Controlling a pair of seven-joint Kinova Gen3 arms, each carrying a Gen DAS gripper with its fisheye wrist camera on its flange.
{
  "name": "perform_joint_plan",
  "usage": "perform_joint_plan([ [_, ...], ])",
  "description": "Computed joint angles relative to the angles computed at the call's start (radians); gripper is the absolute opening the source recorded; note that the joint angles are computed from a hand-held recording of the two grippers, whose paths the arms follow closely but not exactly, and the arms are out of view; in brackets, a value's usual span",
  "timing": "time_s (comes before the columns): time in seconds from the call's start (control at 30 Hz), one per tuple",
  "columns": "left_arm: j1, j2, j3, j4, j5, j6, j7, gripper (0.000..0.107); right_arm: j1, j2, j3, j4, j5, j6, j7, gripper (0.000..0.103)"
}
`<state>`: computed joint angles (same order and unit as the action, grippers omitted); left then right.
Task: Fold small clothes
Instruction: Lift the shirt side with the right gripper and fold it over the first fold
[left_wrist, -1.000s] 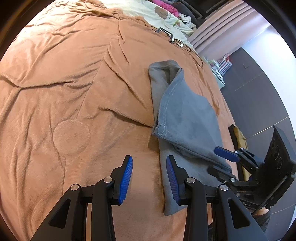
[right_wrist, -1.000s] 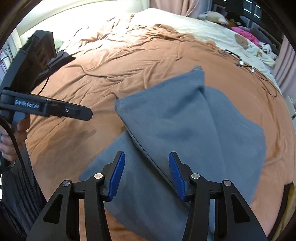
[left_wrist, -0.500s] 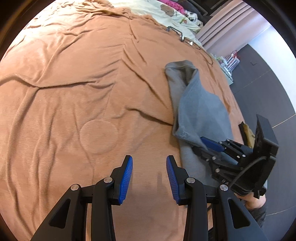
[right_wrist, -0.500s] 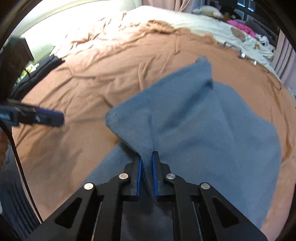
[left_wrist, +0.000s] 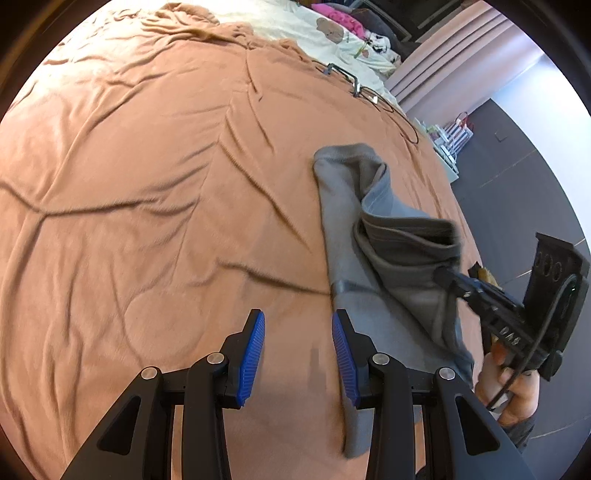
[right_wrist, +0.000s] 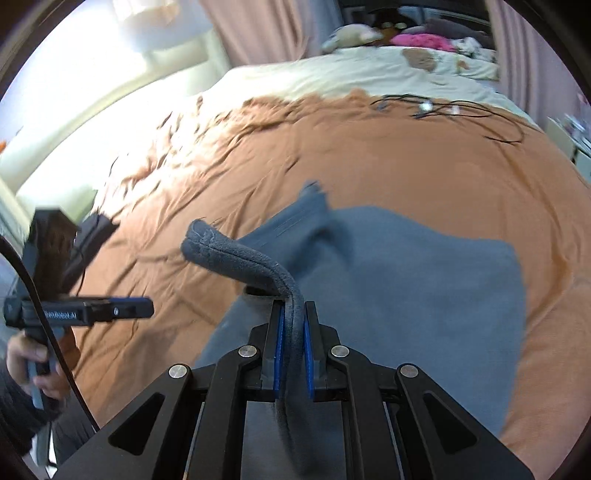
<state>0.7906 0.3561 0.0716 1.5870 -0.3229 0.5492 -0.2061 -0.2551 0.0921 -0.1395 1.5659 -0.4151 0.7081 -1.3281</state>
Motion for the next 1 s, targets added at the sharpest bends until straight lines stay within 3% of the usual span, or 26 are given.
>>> perform_joint_plan([
  [0.13, -0.037, 0.024, 0.019, -0.034, 0.033, -0.010, -0.054, 0.039, 0.056, -0.011, 0.020, 0.023, -0.110, -0.013, 0.066, 0.006],
  [0.43, -0.074, 0.133, 0.030, -0.246, 0.107, 0.103, -0.212, 0.039, 0.130, -0.009, 0.056, 0.067, -0.239, -0.046, 0.125, 0.006],
  [0.6, -0.072, 0.205, 0.021, -0.368, 0.128, 0.178, -0.281, 0.039, 0.143, 0.034, 0.065, 0.051, -0.170, -0.071, 0.019, 0.006],
  [0.9, -0.072, 0.309, -0.002, -0.528, 0.165, 0.313, -0.355, 0.039, 0.212, 0.103, 0.043, -0.011, -0.195, -0.006, -0.021, 0.005],
  [1.0, -0.079, 0.332, -0.006, -0.562, 0.177, 0.337, -0.367, 0.039, 0.262, 0.166, 0.039, -0.057, -0.247, 0.083, -0.021, 0.006],
])
